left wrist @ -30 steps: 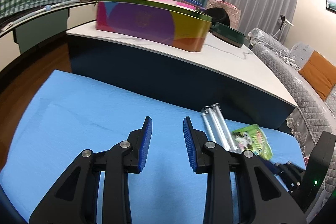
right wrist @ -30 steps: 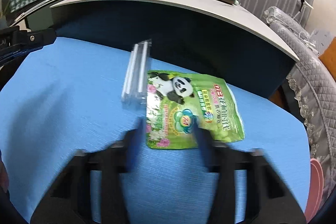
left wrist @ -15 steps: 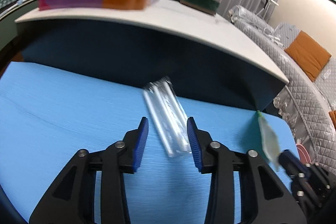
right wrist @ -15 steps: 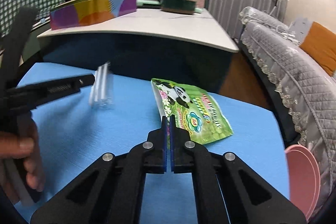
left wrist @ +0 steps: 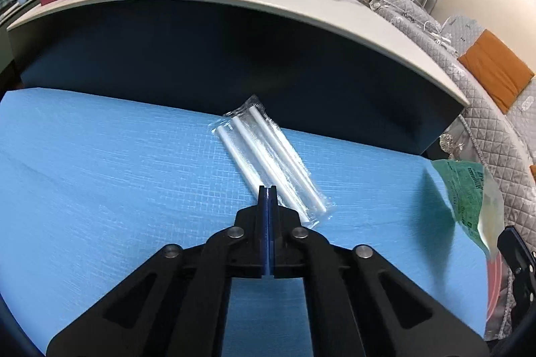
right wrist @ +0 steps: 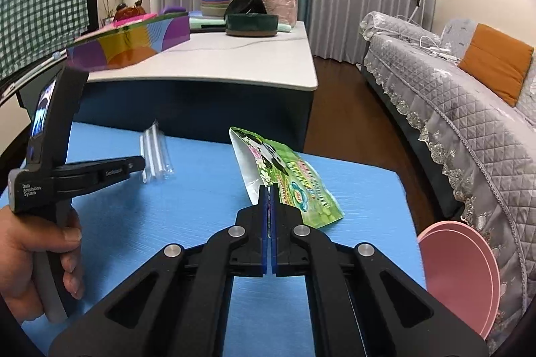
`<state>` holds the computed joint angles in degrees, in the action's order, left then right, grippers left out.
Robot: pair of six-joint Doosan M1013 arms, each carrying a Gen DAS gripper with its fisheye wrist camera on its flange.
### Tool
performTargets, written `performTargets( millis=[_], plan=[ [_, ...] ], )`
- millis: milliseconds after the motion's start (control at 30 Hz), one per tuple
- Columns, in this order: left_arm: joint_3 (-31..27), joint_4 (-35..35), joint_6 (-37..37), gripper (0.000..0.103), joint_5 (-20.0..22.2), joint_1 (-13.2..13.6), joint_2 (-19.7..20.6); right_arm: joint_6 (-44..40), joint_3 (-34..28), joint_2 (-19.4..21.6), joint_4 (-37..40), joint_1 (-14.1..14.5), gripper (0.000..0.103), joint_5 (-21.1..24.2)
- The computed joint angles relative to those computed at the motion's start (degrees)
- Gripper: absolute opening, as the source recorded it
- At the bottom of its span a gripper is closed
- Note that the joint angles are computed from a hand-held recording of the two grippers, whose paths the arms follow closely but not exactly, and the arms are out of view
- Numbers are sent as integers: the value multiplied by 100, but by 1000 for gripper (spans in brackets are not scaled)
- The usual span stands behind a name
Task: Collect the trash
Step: 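Grasp the clear tube pack with the left tool while the right tool grasps the green panda packet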
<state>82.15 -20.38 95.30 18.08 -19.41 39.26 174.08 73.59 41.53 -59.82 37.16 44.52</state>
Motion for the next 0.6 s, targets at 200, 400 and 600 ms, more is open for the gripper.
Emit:
performTargets(
  millis=[200,400,600],
  plan=[
    [253,-474,666,0,-238,-49,-205,355,266,-246,-235,46,0,131],
    [358,-551,548,6,-350,-57,-264,797,649,-580,-507,106,0,202],
    [4,1690,-1672,66,-177,-199,6,890,983,-838,-562,142,0,300]
  ],
)
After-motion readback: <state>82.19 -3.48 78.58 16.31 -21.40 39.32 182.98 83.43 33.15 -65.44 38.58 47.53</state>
